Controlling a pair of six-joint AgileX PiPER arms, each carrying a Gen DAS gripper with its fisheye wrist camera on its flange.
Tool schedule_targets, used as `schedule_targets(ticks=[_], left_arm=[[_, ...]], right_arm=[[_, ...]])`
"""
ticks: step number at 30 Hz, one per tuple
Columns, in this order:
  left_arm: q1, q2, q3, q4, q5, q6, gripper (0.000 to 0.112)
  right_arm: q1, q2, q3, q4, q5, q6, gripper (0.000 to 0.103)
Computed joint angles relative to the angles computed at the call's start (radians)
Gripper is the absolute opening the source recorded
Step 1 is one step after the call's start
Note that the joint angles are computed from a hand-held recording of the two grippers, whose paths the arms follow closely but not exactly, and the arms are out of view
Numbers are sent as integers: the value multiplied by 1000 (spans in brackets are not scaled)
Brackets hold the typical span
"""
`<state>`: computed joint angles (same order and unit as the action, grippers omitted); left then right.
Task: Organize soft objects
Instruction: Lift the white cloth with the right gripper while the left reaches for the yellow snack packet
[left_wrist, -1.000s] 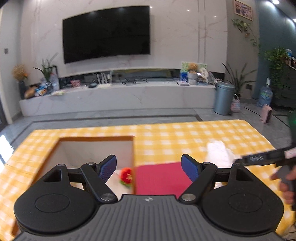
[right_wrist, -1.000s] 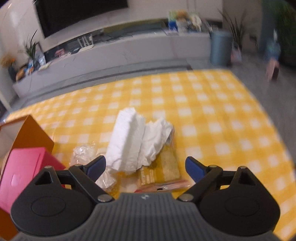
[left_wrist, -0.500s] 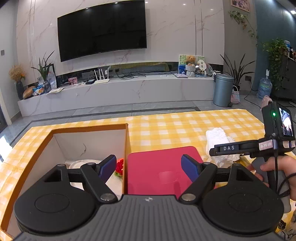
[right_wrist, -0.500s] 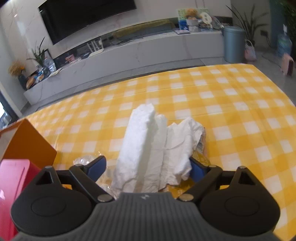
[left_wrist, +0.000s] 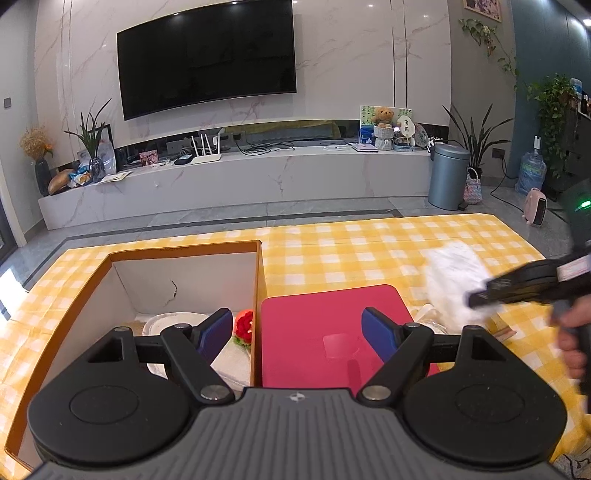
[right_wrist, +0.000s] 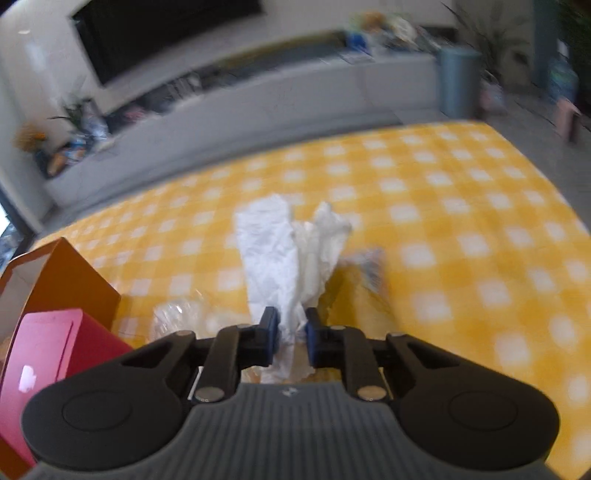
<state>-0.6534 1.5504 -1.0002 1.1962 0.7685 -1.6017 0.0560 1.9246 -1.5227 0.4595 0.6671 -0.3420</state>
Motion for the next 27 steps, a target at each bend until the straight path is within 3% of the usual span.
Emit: schedule_targets(ticks=[2, 4, 7, 11, 14, 20, 23, 27], left_arm=[[1, 1, -3, -2, -4, 3, 93], [6, 1, -7, -13, -10, 21, 93], [9, 0, -3, -15, -14, 22, 93], [8, 4, -2, -23, -17, 55, 93], [-1, 15, -5, -14, -2, 46, 93], [-9, 24, -9, -30, -6, 63, 93], [-27, 28, -10, -18, 6, 59, 93], [-47, 38, -25, -15, 27, 84, 93]], right_arm=[[-11, -60, 39, -82, 36, 70, 15], [-20, -108, 83, -127, 54, 11, 15], [11, -137, 127, -301, 28, 52, 16], [-3, -71, 74, -264, 76, 45, 28], [15, -68, 102, -275, 0, 15, 48], [18, -40, 84, -277, -14, 8, 46], [14, -38, 80, -261, -11, -11, 35], [3, -38, 73, -232, 2, -33, 29]])
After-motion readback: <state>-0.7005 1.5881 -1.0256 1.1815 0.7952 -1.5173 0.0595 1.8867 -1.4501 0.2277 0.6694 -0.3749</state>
